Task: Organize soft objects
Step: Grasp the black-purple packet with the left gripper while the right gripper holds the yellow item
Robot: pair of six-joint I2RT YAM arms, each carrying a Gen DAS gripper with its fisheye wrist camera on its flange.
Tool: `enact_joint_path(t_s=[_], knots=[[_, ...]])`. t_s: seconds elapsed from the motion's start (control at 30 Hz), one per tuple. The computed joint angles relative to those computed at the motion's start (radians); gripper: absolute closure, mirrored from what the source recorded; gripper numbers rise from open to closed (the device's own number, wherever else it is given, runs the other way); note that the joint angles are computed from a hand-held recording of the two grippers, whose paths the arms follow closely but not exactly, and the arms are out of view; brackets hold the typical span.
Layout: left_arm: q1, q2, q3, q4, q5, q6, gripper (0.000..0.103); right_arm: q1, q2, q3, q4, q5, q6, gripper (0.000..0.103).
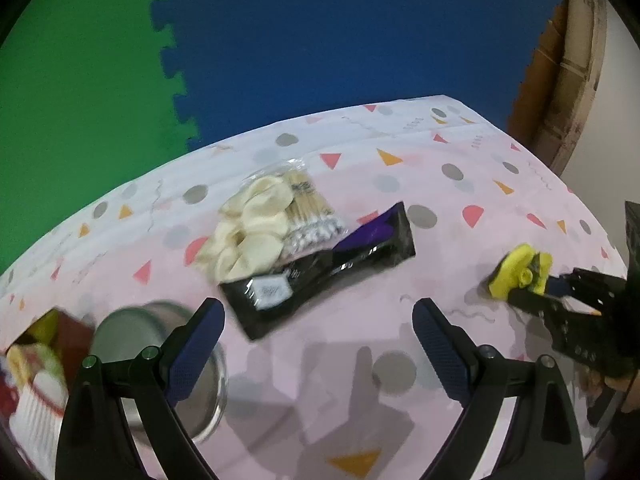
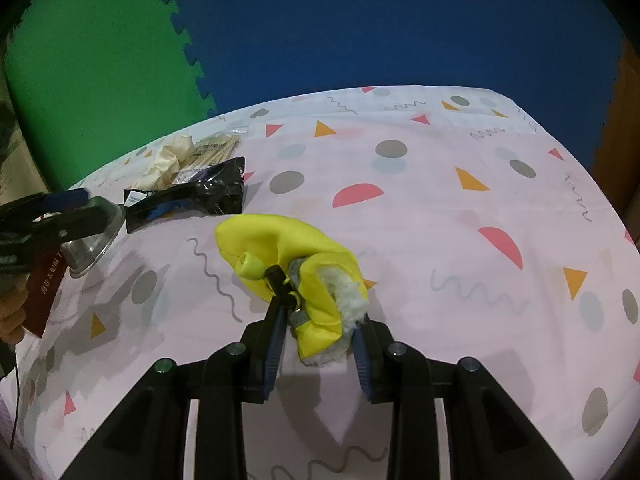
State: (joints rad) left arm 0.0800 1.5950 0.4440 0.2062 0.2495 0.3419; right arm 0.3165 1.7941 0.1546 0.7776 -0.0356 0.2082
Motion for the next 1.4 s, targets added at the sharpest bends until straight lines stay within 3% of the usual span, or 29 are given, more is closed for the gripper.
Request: enact_joint_path(t_s=[0.33, 0.47, 0.57, 0.67, 0.93, 1.03, 1.13, 1.17, 1.23, 1.27, 1.3, 1.4], knots=[[-0.081, 0.223, 0.17, -0.004, -0.102, -0.011, 0.016, -0.015, 0.002, 0.0, 0.003, -0.02, -0.004, 0.071], [-0.086, 0.278, 0.216, -0.032, -0.103, -0.041, 0.041, -0.02, 0.001, -0.001, 0.005, -0.029, -0.006, 0.071], [-0.096, 0.271, 0.194, -0.005, -0.127, -0.049, 0.046, -0.021, 0.001, -0.002, 0.006, -0.032, -0.007, 0.071], [-0.098, 0.24, 0.163, 0.008, -0.145, -0.05, 0.066, -0.021, 0.0, -0.002, 0.005, -0.035, -0.006, 0.07], [-0.119, 0.131, 0.077, -0.025, -0.163, -0.04, 0.084, -0.024, 0.001, -0.002, 0.007, -0.037, -0.007, 0.07], [-0.099, 0.117, 0.095, -0.1, -0.111, -0.065, 0.092, -0.026, 0.002, -0.002, 0.008, -0.038, -0.008, 0.07], [-0.092, 0.107, 0.093, -0.117, -0.096, -0.071, 0.092, -0.026, 0.002, -0.002, 0.008, -0.038, -0.008, 0.07], [-0.098, 0.105, 0.083, -0.095, -0.113, -0.069, 0.086, -0.026, 0.002, -0.002, 0.008, -0.039, -0.008, 0.07], [-0.108, 0.104, 0.075, -0.079, -0.141, -0.067, 0.069, -0.026, 0.001, -0.002, 0.007, -0.04, -0.007, 0.07], [-0.11, 0.1, 0.068, -0.069, -0.145, -0.06, 0.051, -0.026, 0.0, -0.002, 0.006, -0.041, -0.007, 0.07], [-0.116, 0.103, 0.062, -0.053, -0.16, -0.06, 0.043, -0.026, 0.0, -0.003, 0.008, -0.042, -0.006, 0.07], [-0.132, 0.11, 0.037, -0.005, -0.181, -0.052, 0.044, -0.028, 0.002, -0.002, 0.008, -0.044, -0.007, 0.07]])
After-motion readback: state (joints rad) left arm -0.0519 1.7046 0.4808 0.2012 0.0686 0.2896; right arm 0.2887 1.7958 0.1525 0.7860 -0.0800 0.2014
